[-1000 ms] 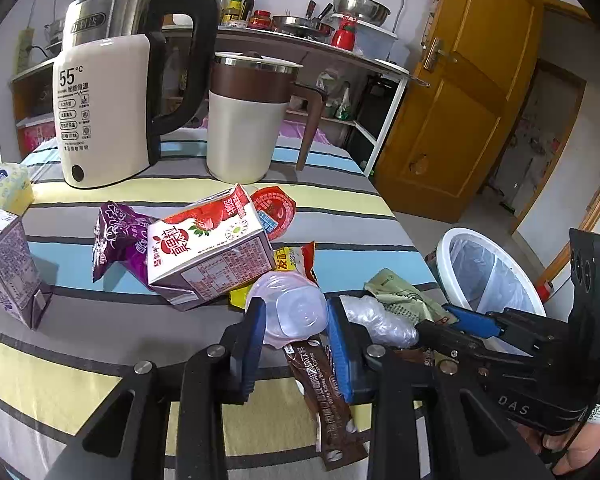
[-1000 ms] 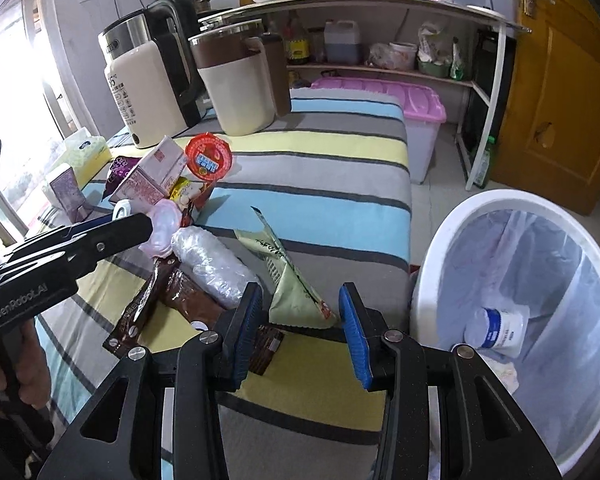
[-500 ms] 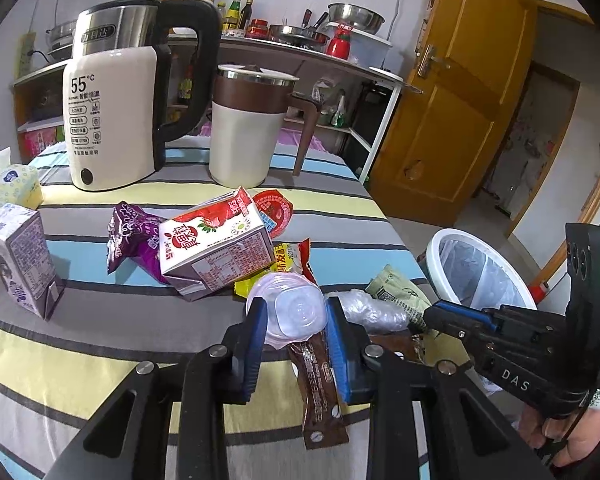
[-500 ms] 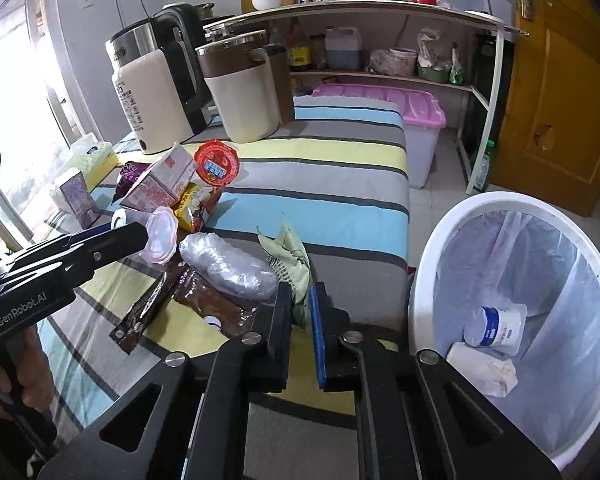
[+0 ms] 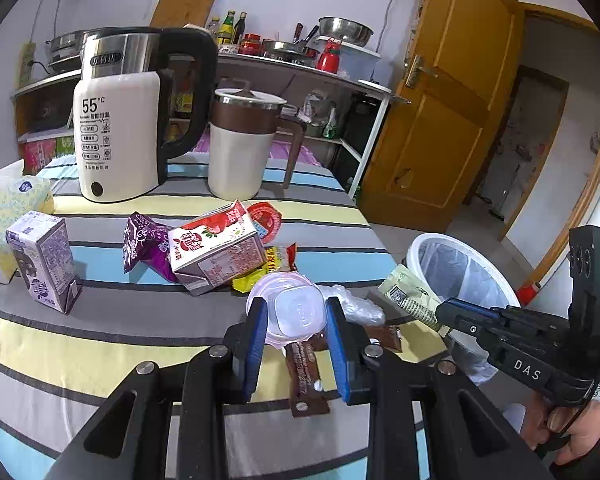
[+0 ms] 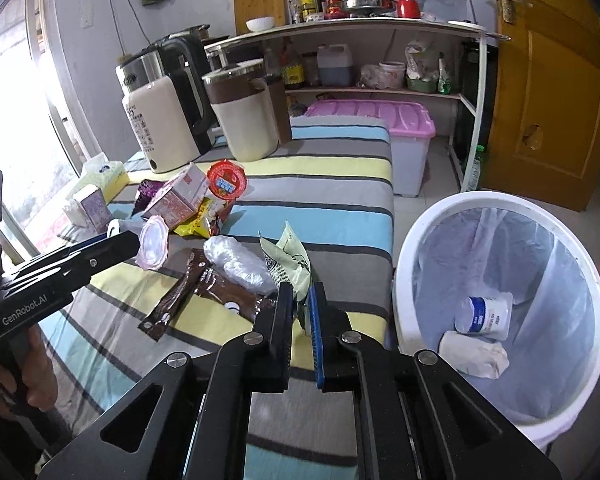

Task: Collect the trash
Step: 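Grasp the clear plastic lid with the left tool while the right tool grasps the green wrapper, then carry the lid and green wrapper to the wastebasket and release both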

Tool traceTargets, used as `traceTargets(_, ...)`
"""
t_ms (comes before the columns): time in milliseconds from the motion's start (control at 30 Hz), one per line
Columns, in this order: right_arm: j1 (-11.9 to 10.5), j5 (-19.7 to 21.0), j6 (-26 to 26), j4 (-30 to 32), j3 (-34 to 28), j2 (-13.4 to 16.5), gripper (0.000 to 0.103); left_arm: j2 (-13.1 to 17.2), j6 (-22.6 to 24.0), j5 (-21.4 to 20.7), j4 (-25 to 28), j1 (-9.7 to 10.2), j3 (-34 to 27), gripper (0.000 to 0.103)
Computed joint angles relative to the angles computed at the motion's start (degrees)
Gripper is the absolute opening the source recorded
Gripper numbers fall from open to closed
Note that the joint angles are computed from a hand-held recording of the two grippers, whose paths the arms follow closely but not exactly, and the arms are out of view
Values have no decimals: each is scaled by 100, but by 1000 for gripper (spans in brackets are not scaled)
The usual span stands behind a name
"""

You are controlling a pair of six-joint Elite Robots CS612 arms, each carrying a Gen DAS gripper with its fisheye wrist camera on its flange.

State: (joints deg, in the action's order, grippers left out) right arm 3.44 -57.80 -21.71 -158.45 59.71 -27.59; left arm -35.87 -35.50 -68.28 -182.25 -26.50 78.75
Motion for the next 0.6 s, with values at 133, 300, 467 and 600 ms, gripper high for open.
traceTargets(133,-49,70,66,-185,242,-123,9,-46,62,-3,-78,-43,70,30)
traceTargets(300,-107,138,154,-400,493,-255,9,-99,138,-5,-166,-111,136,30)
traceTargets(467,-184,183,273,-702,739,-382,9,-129,244,-13,-239,-187,144,30)
traceTargets(600,-252,166,389,-931,871,-450,9,-103,355,-96,-213,-234,47,30)
